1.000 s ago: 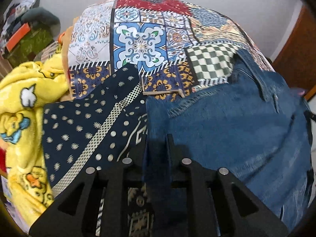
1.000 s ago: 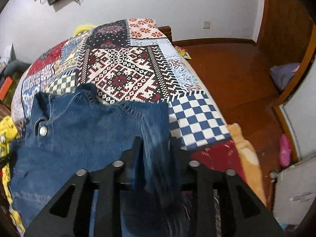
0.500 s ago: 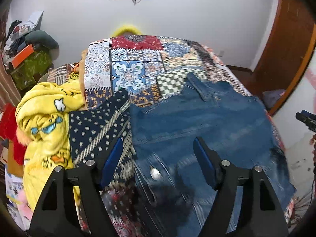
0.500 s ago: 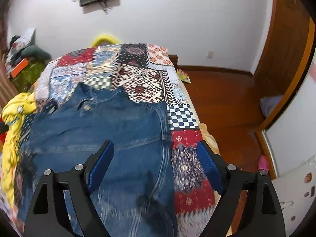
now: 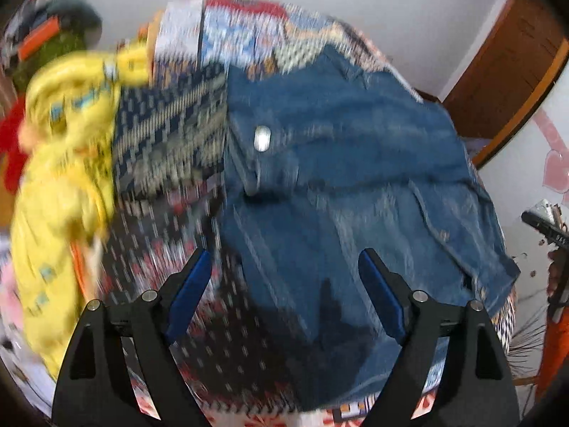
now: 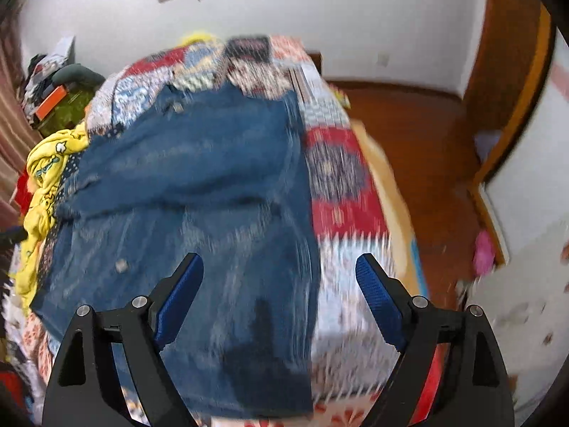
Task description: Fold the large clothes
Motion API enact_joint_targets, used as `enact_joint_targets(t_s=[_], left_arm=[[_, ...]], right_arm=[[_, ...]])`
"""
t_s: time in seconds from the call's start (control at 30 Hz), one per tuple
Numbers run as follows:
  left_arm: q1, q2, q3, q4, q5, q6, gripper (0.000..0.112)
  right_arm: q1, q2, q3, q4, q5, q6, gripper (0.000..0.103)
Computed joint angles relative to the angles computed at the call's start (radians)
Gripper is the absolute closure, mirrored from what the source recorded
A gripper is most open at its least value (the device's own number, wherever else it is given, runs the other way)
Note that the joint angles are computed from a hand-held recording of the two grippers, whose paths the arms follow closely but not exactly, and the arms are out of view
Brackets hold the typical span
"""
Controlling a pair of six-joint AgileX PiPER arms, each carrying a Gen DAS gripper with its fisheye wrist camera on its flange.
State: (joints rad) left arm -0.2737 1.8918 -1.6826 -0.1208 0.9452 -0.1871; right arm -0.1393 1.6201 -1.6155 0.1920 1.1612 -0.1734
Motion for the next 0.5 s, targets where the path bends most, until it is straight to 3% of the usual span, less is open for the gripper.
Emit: enact_joint_targets(t_s=[0.13,0.33,0.43,0.5], left_arm=[[0.012,-0.005,0.131,-0.078,-0.036,-0.005,0.028],[0.042,-0.012,0.271,-0.344,-0.097,0.109,0.03],[0.05,-0.021,0.305,-0.432,-0.123,0.147,0.039],[0.038,-0.033,0.307,-0.426,-0.129,0.151,0.048]], right_arm=[[-0.082,-0.004,0.122,0.089,0.021,-0.005,0.018],[-0.136,0.029,0.216,0.22,0.01,-0.062,0.017],[-0.138,0.028,0.23,0.255,-0.025,-0.077,0.018],[-0.136,0.053,0.202,0.273,-0.023,-0.08,0.026]])
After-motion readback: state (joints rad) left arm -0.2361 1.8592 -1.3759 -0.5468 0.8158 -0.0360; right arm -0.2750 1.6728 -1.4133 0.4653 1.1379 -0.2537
